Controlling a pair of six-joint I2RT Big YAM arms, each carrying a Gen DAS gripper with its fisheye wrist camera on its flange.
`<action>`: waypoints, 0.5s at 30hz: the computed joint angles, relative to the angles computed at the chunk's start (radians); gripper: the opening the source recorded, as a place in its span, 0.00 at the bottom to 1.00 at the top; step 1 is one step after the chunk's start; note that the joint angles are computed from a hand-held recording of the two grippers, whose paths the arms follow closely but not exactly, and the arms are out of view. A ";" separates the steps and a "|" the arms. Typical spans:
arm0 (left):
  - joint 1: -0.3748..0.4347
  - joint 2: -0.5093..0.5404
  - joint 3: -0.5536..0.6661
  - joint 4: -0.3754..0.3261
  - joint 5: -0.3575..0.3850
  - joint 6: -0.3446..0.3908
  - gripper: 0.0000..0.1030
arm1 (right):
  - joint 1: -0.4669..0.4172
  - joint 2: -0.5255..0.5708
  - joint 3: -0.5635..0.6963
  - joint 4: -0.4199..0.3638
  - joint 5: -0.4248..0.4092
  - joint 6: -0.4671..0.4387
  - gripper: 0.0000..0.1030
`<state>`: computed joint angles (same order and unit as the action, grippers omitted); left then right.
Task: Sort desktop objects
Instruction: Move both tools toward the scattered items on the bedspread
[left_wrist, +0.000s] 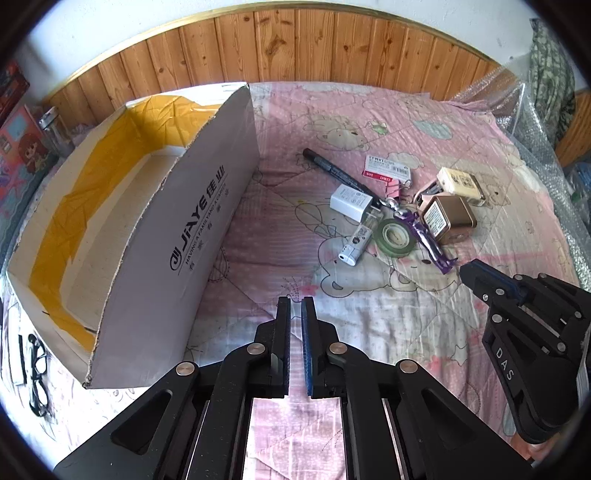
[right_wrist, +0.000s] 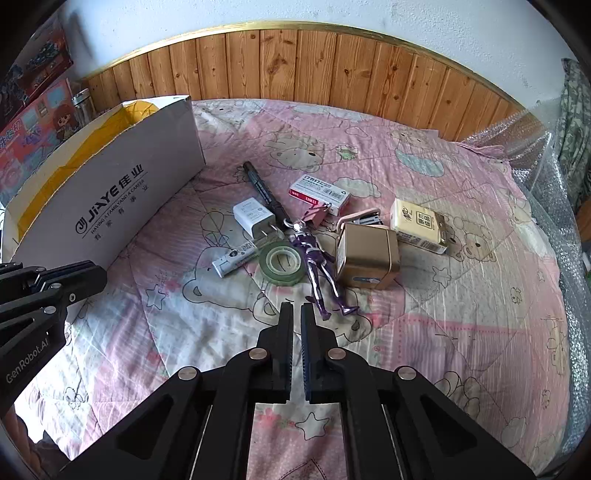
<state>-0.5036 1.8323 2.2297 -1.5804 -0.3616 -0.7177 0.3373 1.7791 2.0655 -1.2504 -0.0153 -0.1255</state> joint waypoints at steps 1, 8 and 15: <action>0.001 -0.002 0.003 0.004 -0.005 0.003 0.05 | 0.004 0.002 0.007 -0.003 -0.001 0.002 0.02; 0.009 -0.005 0.032 0.009 -0.050 0.031 0.02 | 0.027 0.034 0.076 -0.039 -0.012 0.015 0.01; 0.025 -0.017 0.046 0.019 -0.070 0.041 0.02 | 0.049 0.064 0.144 -0.064 -0.017 0.017 0.01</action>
